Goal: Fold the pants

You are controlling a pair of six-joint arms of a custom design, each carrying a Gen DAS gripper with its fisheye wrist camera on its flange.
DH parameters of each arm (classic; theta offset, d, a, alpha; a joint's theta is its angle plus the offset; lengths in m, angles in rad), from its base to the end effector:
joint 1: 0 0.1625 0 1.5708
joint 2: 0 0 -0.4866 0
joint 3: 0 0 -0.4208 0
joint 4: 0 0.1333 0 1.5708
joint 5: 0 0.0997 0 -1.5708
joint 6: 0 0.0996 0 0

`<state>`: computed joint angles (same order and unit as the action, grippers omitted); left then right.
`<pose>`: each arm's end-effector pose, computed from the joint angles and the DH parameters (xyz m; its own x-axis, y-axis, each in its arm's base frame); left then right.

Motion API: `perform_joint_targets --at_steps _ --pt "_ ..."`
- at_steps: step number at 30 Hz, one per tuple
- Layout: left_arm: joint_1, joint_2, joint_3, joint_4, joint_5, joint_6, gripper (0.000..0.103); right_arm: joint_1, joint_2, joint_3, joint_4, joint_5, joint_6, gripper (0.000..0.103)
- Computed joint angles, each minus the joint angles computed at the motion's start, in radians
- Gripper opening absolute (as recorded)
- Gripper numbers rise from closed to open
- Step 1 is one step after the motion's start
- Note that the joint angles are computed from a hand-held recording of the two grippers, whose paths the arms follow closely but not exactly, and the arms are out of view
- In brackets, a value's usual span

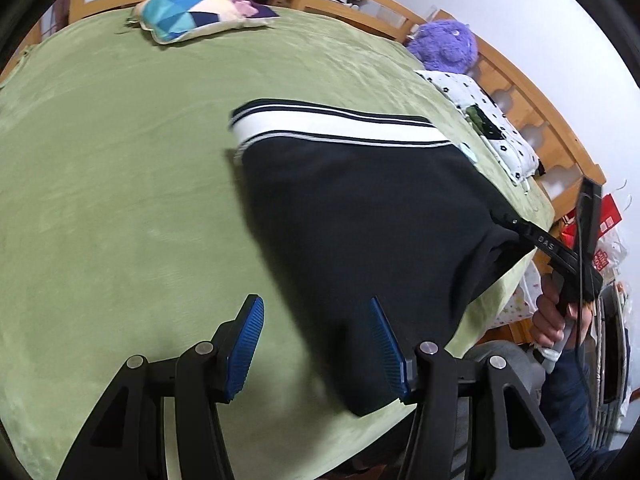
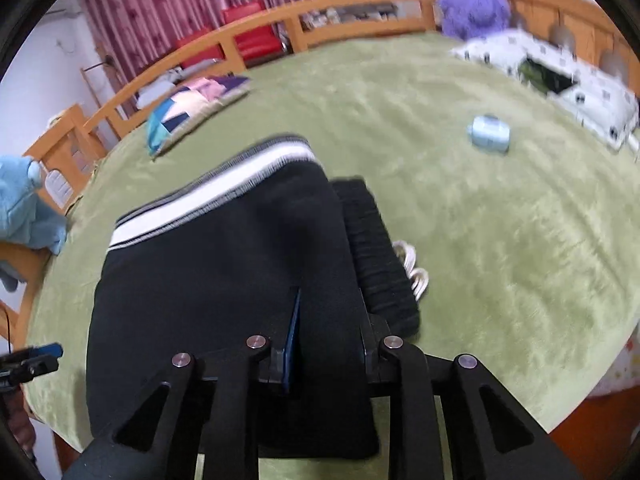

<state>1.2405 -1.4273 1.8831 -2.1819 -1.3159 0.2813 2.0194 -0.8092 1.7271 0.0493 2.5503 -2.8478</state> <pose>-0.0320 -0.5819 0.3791 -0.8026 0.5255 -0.2823 0.5655 0.8209 -0.0794 0.2802 -0.4654 0.0781 -0.7798 0.3898 0.4899 -0.1371 0.6571 -0.7412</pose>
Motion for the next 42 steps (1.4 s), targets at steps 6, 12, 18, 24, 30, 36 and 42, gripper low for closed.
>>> perform_joint_targets --at_steps 6,12,18,24,30,36,42 --pt "-0.003 0.03 0.038 0.019 0.019 -0.028 0.055 0.0 0.047 -0.009 0.079 0.038 0.017 0.035" --pt "0.001 0.042 0.079 0.077 0.027 -0.051 0.064 -0.036 0.038 -0.002 0.208 -0.084 0.054 0.038" --pt "-0.003 0.019 0.059 0.065 0.007 -0.01 0.062 0.009 0.013 -0.006 0.171 -0.001 -0.082 0.041" --pt "0.013 0.037 0.002 0.039 0.009 -0.008 0.062 -0.066 -0.029 -0.044 0.029 -0.094 -0.205 0.052" --pt "0.036 0.052 -0.045 0.037 0.013 -0.016 0.062 -0.115 0.027 -0.135 0.072 -0.16 -0.257 0.01" --pt "0.049 0.061 -0.05 0.035 -0.001 -0.018 0.062 -0.144 -0.114 0.045 -0.101 -0.196 -0.148 0.011" --pt "0.023 0.054 -0.031 0.043 -0.022 0.004 0.062 -0.131 -0.093 0.034 0.032 -0.161 0.024 0.032"
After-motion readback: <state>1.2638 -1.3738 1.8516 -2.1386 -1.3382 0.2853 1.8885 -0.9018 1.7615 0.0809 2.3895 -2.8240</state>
